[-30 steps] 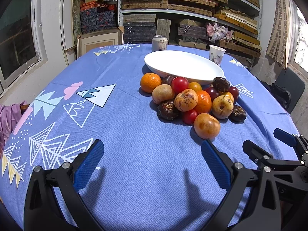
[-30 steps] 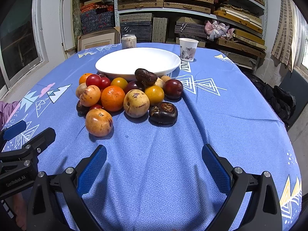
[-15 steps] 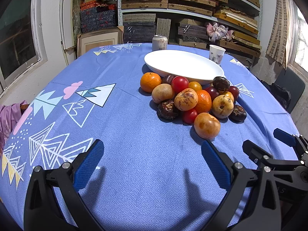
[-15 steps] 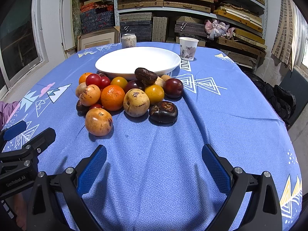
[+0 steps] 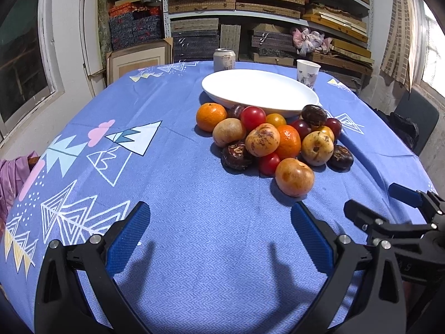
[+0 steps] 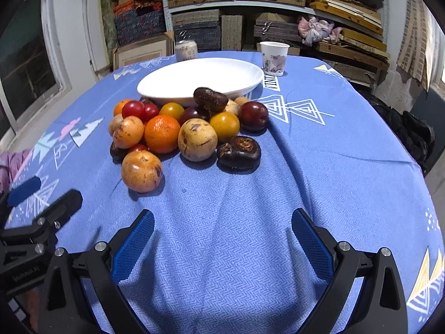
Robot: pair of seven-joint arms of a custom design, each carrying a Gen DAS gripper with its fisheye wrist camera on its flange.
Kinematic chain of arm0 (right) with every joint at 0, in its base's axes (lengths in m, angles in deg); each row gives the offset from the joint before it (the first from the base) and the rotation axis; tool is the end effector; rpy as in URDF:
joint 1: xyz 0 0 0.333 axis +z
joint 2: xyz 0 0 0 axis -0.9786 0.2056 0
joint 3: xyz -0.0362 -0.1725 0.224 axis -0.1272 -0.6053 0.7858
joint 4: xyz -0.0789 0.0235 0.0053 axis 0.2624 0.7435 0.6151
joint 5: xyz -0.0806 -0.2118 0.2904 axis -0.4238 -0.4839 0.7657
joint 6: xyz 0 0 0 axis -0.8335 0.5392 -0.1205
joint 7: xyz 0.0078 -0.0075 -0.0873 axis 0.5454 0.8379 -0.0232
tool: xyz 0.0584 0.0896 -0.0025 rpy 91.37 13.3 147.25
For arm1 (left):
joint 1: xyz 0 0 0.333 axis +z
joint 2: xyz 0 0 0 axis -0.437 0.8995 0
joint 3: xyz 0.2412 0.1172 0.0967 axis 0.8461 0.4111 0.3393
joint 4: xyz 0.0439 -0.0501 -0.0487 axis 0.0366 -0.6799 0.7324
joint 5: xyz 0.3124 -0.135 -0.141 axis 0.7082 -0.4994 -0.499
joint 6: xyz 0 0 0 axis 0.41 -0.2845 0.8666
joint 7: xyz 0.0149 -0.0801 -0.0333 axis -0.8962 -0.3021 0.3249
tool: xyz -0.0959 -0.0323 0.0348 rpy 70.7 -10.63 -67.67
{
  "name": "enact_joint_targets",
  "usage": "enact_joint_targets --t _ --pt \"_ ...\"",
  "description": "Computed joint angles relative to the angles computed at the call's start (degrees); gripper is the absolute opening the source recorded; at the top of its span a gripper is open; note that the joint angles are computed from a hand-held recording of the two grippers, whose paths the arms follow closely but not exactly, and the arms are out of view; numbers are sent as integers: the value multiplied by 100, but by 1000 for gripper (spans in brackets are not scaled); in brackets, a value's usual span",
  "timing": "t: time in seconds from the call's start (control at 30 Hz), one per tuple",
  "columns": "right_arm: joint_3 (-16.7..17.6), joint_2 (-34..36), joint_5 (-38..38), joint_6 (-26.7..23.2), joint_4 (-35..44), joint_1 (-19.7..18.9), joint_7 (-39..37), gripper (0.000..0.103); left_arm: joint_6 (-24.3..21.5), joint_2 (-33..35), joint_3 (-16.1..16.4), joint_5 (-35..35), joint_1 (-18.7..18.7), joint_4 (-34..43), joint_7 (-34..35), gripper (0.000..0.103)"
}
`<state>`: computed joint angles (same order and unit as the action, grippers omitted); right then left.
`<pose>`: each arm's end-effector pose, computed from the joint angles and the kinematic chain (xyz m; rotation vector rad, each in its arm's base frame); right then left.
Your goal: Organize fruits
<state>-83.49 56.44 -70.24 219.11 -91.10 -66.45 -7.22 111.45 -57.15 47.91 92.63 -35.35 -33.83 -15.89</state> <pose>0.6267 0.1190 0.4012 -1.9457 1.5397 -0.5643 0.5862 -0.1731 0.4092 -1.8009 1.5923 -0.6923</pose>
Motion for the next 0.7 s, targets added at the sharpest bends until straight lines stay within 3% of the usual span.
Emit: enact_joint_targets --t 0.27,0.33,0.47,0.6,0.7 --pt "203 -11 299 -421 158 -198 -415 98 -116 -35 -56 -384 35 -19 272 99" --pt "351 -14 522 -576 212 -329 -729 98 -210 17 -128 -790 116 50 601 99" --pt "299 105 495 -1088 525 -296 -991 98 -394 188 -194 -1586 201 273 1284 99" --pt "272 236 573 -1620 926 -352 -1160 98 -838 241 24 -996 -68 500 1068 99" --pt "313 362 711 -2070 1231 -421 -1425 98 -948 329 -60 -1188 9 642 1409 99"
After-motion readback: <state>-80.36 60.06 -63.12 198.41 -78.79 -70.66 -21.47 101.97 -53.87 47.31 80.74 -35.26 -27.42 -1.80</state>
